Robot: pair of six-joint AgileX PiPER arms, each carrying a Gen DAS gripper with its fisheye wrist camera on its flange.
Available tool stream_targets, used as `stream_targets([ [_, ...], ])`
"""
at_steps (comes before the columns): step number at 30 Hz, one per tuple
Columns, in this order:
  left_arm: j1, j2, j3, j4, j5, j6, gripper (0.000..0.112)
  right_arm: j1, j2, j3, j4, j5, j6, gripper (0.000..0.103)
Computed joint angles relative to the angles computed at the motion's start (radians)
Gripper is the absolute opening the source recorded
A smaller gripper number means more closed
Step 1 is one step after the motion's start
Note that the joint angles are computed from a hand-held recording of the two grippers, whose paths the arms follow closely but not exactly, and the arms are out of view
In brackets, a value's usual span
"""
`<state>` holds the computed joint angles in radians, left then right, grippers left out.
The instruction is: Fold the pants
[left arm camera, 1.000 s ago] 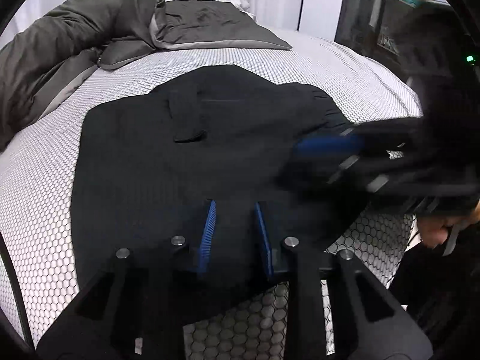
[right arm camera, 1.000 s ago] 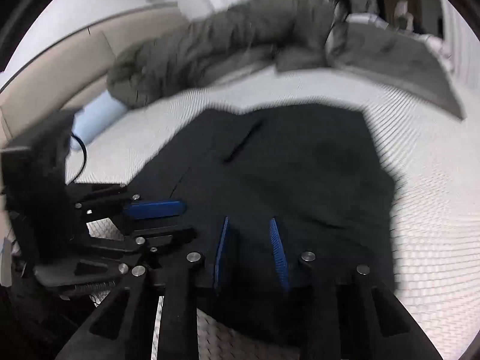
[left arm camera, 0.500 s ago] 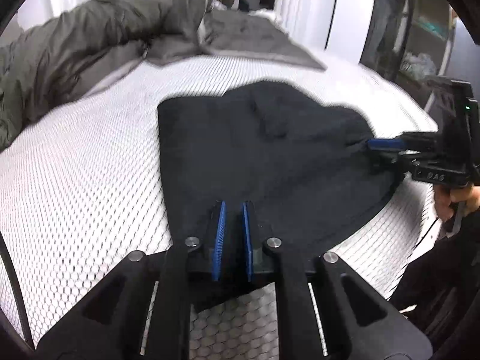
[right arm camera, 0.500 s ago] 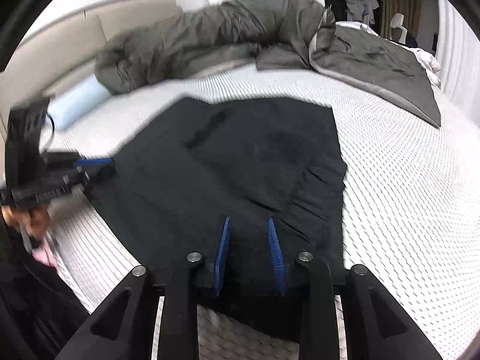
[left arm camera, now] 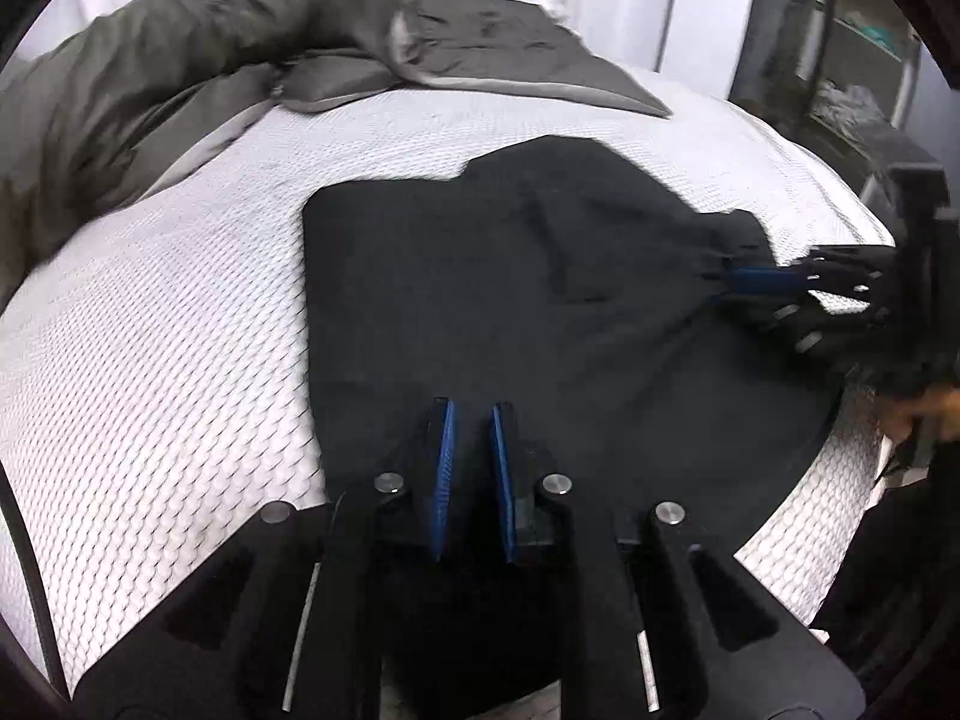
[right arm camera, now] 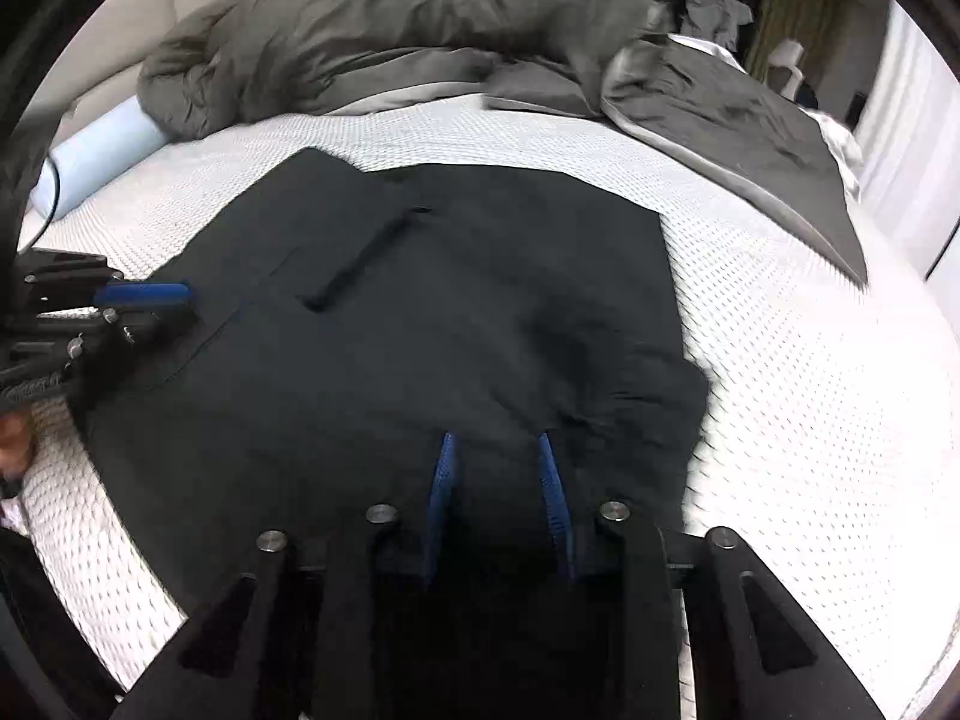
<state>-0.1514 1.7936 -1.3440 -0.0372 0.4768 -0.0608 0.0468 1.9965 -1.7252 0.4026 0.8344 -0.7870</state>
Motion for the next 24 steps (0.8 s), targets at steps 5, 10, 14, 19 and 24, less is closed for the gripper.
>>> stream_targets([
  [5, -0.009, -0.04, 0.032, 0.085, -0.004, -0.094, 0.012, -0.061, -0.028, -0.008, 0.132, 0.094, -0.106, 0.034],
  [10, -0.035, -0.054, -0.031, 0.052, -0.001, -0.059, 0.024, -0.003, -0.048, -0.021, 0.175, 0.066, -0.07, 0.041],
  [14, -0.048, 0.136, -0.289, 0.013, 0.176, 0.034, 0.027, 0.134, 0.047, -0.142, 0.004, 0.078, 0.053, 0.041],
  [19, -0.001, 0.155, -0.287, -0.03, 0.165, 0.073, 0.028, 0.143, 0.115, -0.215, -0.202, 0.085, 0.223, 0.041],
  [24, 0.036, 0.121, -0.197, 0.043, 0.096, -0.015, 0.028, 0.007, 0.136, -0.263, -0.041, 0.147, 0.132, 0.036],
])
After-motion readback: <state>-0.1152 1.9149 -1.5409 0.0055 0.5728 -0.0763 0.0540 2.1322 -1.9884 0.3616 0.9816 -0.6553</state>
